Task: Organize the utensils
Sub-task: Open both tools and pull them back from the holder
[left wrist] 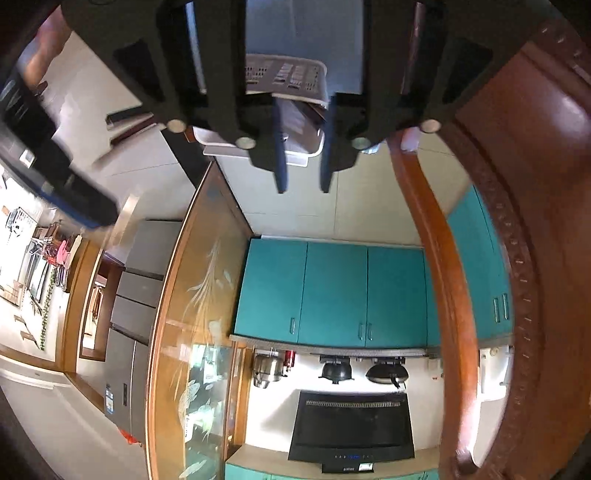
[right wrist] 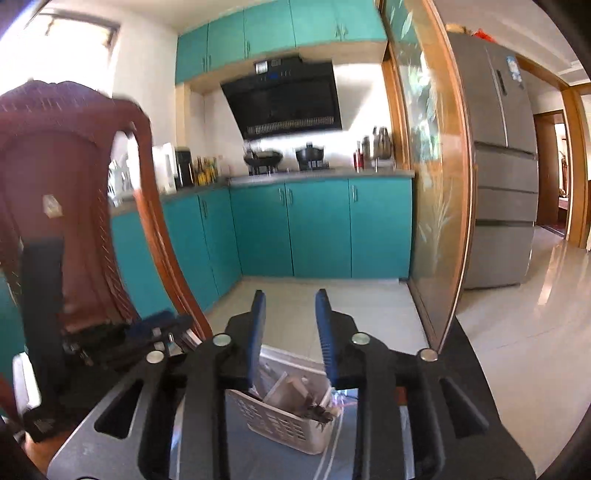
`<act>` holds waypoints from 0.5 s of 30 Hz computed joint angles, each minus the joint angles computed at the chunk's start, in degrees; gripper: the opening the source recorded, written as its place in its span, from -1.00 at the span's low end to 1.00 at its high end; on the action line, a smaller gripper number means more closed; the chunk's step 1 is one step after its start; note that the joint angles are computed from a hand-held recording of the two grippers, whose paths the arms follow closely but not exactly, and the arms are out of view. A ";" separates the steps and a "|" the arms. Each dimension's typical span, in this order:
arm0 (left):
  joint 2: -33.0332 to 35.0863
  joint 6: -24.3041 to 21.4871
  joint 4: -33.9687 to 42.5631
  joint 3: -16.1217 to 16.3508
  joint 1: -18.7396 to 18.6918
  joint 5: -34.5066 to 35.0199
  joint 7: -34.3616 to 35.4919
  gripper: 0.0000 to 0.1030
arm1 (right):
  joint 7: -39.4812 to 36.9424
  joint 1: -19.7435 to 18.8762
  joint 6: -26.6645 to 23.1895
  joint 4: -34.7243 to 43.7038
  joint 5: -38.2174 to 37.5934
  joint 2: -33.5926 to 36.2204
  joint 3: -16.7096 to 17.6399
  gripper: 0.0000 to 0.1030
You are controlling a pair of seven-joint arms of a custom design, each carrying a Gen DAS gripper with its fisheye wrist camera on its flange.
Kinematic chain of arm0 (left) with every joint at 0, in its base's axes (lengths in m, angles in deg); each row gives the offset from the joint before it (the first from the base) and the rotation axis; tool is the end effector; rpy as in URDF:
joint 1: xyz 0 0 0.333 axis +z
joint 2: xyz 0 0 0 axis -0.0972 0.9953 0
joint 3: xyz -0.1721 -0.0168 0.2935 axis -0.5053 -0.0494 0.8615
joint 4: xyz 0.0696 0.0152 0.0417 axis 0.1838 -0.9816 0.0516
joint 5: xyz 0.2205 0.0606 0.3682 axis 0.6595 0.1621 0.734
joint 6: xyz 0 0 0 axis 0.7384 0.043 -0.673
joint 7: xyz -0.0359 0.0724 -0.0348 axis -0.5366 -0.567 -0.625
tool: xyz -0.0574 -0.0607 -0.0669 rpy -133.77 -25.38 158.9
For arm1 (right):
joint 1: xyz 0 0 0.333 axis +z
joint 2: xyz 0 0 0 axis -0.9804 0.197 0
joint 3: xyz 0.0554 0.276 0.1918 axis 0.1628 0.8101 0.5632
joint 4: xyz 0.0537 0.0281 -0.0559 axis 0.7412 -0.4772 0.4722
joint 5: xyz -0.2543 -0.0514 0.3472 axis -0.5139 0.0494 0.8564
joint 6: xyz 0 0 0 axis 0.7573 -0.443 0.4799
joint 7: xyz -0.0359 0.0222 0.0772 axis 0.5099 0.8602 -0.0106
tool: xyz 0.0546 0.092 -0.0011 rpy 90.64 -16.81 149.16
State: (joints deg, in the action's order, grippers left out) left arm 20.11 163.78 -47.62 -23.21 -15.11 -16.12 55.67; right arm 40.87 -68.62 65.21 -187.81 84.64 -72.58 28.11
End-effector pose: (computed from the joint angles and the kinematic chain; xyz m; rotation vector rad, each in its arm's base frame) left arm 0.5137 -0.2662 0.5584 -1.7958 1.1410 -0.8195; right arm 0.5439 0.0216 0.5960 -1.6528 0.8181 -0.4949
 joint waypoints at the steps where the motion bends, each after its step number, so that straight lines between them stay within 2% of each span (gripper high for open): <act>1: -1.06 -0.97 -0.82 -0.49 -0.30 0.39 -0.24 -0.43 | -1.32 -0.14 -1.14 -1.28 1.53 -1.77 -0.78 -0.18; 2: -2.23 -1.60 -1.83 -0.88 -0.53 0.59 -0.46 -0.37 | -2.56 -0.30 -2.04 -2.48 2.88 -3.34 -1.44 -0.01; 4: -5.25 -3.25 -4.69 -2.50 -1.40 0.85 -1.71 -0.16 | -5.05 -0.92 -4.17 -5.83 4.74 -7.18 -2.91 0.18; 5: -6.64 -3.66 -5.98 -3.25 -1.86 0.62 -2.01 -0.11 | -5.81 -1.33 -5.14 -7.34 4.92 -8.93 -3.54 0.30; 7: -9.73 -5.16 -8.96 -5.40 -3.14 -0.20 -2.30 0.19 | -7.00 -2.39 -6.77 -10.74 3.98 -12.68 -4.75 0.49; 8: -10.72 -6.01 -10.00 -6.42 -3.59 -0.53 -2.48 0.27 | -8.10 -3.01 -7.37 -12.95 3.51 -14.92 -5.49 0.60; 11: -14.13 -10.12 -13.66 -10.19 -6.18 -3.15 -1.59 0.52 | -10.29 -4.45 -6.56 -17.81 1.91 -19.76 -6.31 0.89; 15: -17.44 -15.98 -16.91 -14.29 -9.57 -7.12 -0.75 0.82 | -12.10 -6.50 -4.22 -24.80 -1.23 -26.30 -7.69 0.93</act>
State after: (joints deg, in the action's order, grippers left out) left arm 2.67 147.80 -64.53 -37.51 -24.68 -23.23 54.92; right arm 28.77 -75.12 60.99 -212.62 83.41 -98.88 20.42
